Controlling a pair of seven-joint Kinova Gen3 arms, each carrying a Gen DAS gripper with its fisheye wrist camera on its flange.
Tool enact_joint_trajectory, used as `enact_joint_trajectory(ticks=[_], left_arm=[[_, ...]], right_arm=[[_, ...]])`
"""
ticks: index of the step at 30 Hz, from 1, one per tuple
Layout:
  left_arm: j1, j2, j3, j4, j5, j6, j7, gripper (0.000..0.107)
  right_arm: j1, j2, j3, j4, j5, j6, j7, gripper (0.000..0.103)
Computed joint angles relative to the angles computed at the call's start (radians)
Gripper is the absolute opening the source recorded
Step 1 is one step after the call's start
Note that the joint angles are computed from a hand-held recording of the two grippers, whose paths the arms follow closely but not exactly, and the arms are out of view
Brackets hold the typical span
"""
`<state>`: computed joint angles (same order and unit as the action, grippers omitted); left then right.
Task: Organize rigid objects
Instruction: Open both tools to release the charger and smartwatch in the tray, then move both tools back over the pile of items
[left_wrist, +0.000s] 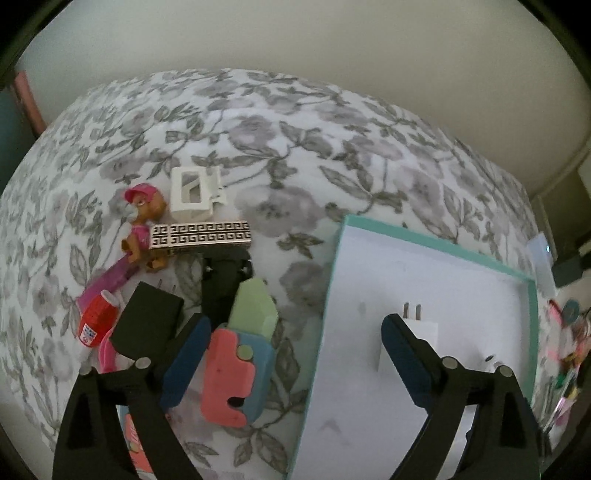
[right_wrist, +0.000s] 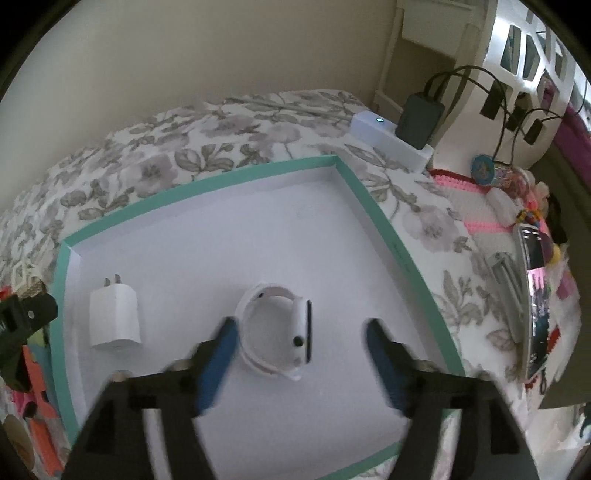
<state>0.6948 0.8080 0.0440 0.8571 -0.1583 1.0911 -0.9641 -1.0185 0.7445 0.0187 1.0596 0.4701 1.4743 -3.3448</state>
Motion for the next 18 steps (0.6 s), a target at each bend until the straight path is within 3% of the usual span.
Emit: enact_joint_trajectory(ticks=[2,7,18], left_arm=[[0.0,-0.004,-0.008,0.007,-0.004,-0.003,0.013,0.094],[-0.019,0.004,0.002,-0.001,0.012,0.015,0.013,0.094],[-0.027,-0.019,-0.015,0.048,-0.004,-0.037,0.061,0.094]], right_arm=[[-0.011,0.002,0.019,-0.003,-0.005,-0.004,0.01,0.088],[-0.018,0.01,0.009,-0.014,0.033,0.003,0.02,0.103],[-0.034,-0.025,0.01,0.047,0.084,-0.097,-0.022,0.103]])
